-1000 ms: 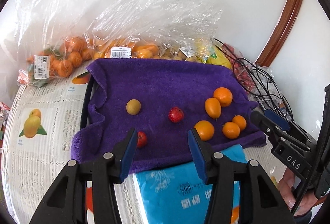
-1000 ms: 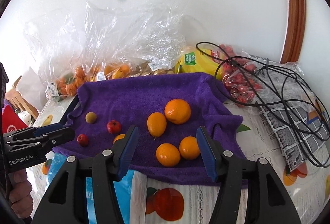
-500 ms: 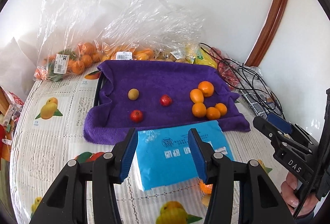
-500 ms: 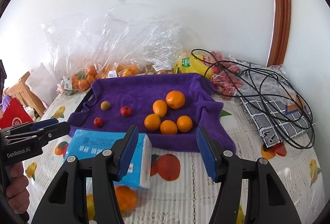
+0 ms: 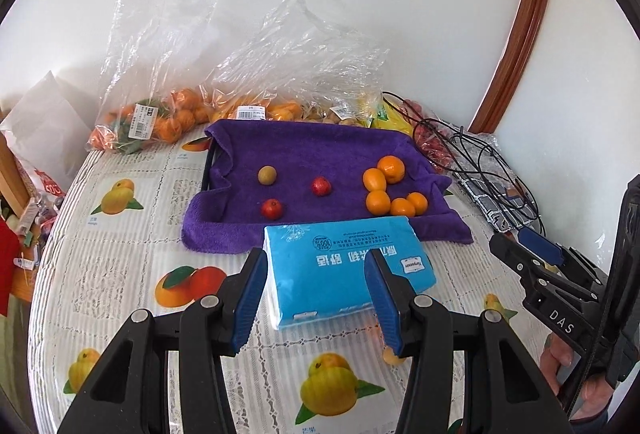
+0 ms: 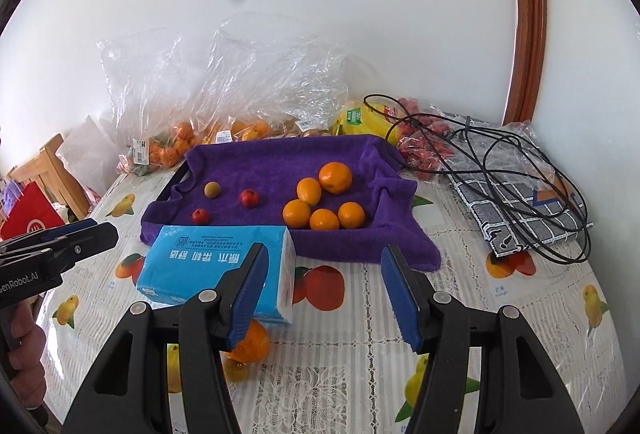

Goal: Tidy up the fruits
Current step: 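Withdraw both open grippers from the towel toward the loose fruit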

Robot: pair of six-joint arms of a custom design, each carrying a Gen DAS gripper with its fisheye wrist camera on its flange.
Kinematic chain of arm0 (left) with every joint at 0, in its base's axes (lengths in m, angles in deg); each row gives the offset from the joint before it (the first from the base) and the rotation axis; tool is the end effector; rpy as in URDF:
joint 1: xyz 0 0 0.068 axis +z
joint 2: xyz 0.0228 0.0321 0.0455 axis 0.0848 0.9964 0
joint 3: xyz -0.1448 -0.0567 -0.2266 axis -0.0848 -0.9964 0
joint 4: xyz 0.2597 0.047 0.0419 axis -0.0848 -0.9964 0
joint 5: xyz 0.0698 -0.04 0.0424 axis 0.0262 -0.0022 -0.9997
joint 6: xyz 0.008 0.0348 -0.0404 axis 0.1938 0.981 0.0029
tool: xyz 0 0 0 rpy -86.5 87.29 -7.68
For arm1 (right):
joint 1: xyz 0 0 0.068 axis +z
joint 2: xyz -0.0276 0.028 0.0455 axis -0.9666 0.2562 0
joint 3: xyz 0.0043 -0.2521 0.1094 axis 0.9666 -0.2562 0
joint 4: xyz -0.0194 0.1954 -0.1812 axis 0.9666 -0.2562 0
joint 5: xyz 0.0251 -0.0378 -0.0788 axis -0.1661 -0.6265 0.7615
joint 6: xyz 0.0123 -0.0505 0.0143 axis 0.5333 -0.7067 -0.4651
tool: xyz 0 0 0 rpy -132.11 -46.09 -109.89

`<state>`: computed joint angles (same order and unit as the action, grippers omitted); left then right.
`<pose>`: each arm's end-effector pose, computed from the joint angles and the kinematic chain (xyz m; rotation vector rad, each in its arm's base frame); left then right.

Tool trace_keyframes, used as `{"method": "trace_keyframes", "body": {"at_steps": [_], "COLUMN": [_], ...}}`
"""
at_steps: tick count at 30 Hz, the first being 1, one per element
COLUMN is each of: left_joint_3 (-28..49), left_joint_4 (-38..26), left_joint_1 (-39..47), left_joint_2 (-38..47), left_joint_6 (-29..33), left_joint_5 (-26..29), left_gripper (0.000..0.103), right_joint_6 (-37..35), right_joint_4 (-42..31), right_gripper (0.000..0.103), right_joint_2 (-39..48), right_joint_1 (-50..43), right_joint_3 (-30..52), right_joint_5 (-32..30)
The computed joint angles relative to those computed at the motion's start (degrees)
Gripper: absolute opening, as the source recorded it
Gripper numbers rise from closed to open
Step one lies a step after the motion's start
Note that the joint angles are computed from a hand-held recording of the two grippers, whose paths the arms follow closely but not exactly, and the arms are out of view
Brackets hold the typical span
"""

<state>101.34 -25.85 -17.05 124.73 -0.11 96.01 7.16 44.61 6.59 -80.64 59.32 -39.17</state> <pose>0.2169 -0.0954 0.2140 0.5330 2.3673 -0.4450 0.1273 -0.0154 0.2130 0.3948 2.2712 -0.0417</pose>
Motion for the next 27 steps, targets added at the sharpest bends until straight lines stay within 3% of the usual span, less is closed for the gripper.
{"method": "trace_keyframes", "body": {"at_steps": [11,27], "left_joint_3": [-4.73,-13.01], "left_joint_4": [-2.55,0.23], "left_joint_1": [1.73,9.63], "left_joint_2": [-6.41,-8.49], "left_joint_6": [1.08,4.23], "left_joint_5": [1.37,4.4], "left_gripper": [0.048,0.048], "right_joint_6": [5.87,10.48], "right_joint_4": [-5.48,-8.75], "right_gripper": [0.058,0.054], "right_joint_2": [-4.38,-10.41], "right_joint_1": [9.61,15.26], "right_joint_3": [0.08,-5.97], "right_joint_5": [5.24,5.9]}}
